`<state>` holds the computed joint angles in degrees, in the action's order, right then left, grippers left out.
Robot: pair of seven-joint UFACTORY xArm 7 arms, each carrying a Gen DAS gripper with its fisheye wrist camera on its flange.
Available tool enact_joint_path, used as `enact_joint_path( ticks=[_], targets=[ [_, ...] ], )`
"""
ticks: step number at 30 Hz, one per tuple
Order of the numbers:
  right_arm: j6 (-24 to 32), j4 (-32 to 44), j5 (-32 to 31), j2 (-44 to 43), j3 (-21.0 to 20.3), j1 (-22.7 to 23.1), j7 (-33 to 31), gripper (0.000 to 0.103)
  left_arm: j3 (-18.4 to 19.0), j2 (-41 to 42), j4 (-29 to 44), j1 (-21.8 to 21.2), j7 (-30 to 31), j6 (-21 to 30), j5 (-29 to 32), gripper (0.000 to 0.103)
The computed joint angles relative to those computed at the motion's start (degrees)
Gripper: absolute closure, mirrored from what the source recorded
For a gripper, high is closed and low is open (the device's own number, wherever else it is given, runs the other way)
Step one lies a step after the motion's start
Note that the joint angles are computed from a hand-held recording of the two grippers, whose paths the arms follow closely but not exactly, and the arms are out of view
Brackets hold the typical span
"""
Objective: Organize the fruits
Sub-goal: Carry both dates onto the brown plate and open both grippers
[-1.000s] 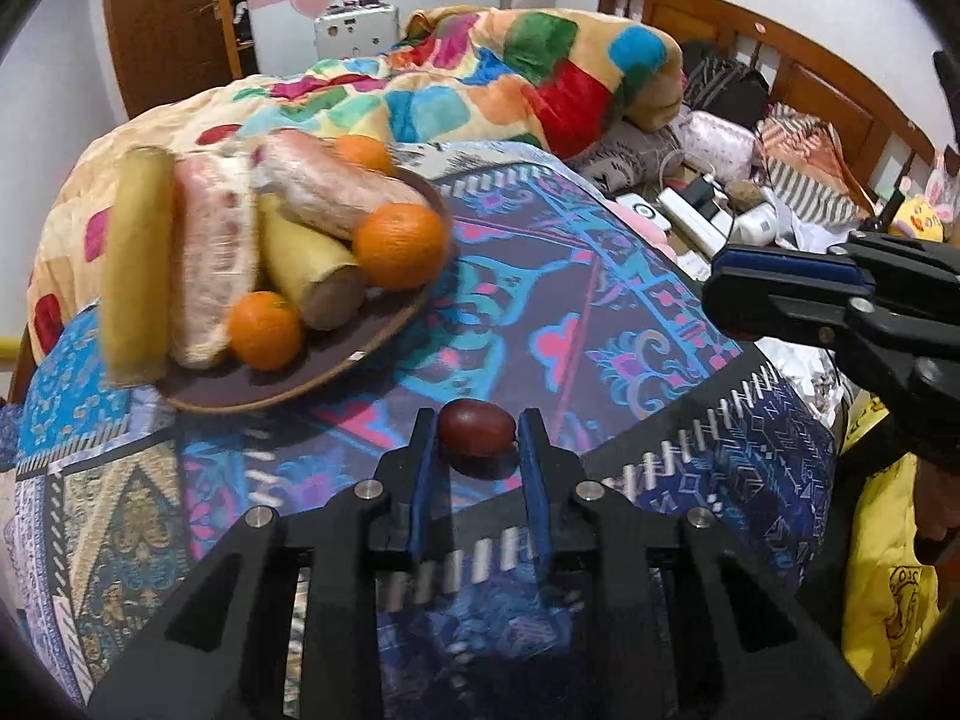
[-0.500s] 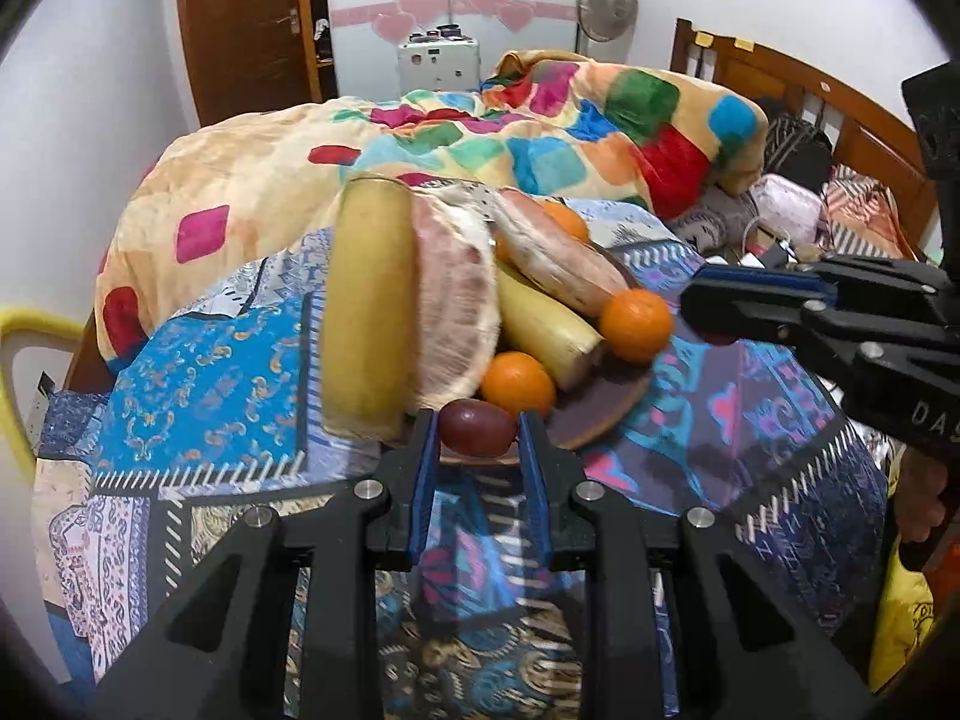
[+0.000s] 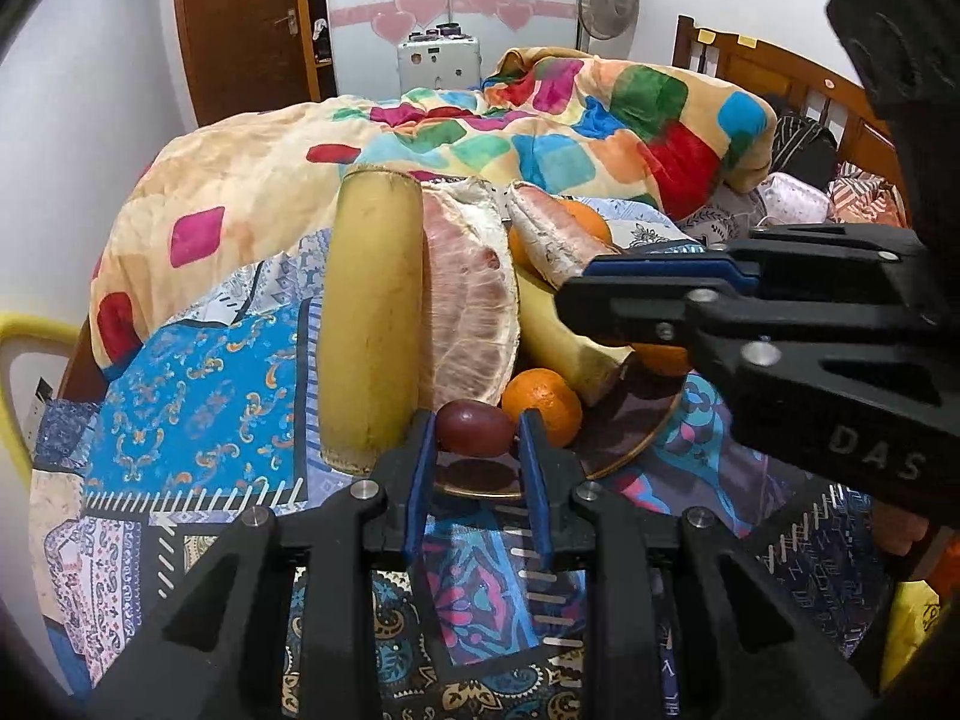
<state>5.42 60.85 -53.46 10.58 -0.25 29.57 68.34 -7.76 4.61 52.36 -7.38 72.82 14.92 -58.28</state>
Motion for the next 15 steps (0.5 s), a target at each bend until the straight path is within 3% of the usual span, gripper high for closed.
enact_joint_path(
  ticks=[7, 10, 15],
  targets=[
    [0.52, 0.54, 12.28, 1.9, 2.49, -1.68, -11.21, 0.087, -0.11, -0.09, -0.1, 0.14, 3.6, 0.14, -3.59, 0.074],
    [0.46, 0.64, 12.5, 1.98, 0.46, 0.33, -11.13, 0.076, 0.21, -0.1, 0.07, 0.27, 3.64, 1.17, -3.9, 0.074],
    [-0.16, 0.15, 7.25, 0.57, -2.68, 3.07, -5.77, 0.075, 0.87, -0.81, -0.14, 0.62, 2.96, 3.19, -3.93, 0.073]
  ],
)
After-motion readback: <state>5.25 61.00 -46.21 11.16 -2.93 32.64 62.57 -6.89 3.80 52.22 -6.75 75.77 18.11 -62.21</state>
